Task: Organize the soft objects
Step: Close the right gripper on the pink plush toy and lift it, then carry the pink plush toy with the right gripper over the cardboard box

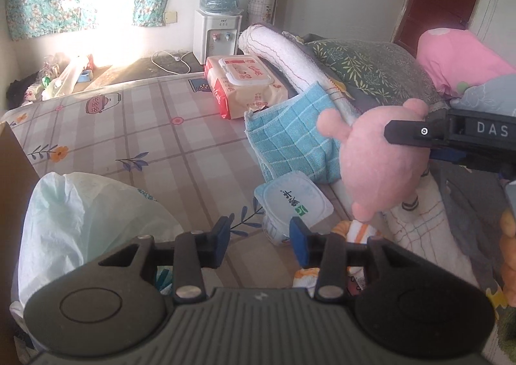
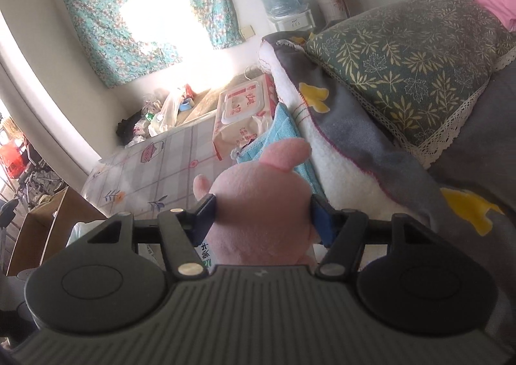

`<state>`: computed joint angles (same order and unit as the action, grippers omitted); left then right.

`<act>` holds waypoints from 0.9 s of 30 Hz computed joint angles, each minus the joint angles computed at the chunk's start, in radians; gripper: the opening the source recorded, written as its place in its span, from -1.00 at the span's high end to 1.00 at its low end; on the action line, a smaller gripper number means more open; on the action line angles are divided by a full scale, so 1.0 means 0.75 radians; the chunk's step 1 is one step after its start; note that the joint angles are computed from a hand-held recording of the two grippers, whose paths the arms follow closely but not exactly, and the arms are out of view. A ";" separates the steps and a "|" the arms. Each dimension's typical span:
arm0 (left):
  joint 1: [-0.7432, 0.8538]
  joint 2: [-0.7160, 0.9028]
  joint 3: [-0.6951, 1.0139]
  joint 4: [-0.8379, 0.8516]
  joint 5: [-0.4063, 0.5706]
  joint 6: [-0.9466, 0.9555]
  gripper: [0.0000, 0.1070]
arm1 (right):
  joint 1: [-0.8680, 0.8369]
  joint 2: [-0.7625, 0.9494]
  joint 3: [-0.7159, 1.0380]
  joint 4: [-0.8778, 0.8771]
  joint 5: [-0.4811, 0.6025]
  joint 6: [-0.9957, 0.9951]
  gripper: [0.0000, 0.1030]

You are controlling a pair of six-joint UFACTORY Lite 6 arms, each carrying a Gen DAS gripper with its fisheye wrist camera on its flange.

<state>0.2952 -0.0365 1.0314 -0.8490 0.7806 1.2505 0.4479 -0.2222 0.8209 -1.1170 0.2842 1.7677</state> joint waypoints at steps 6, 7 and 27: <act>0.327 -0.205 -0.098 0.008 0.338 0.204 0.19 | 0.417 -0.303 -0.117 0.128 0.295 -0.006 -0.23; 0.392 -0.225 -0.115 0.022 0.401 0.246 0.18 | 0.484 -0.317 -0.137 0.118 0.329 0.038 -0.23; 0.989 -0.188 -0.235 0.218 0.821 0.735 0.10 | 1.106 0.124 -0.045 -0.117 0.637 0.815 -0.45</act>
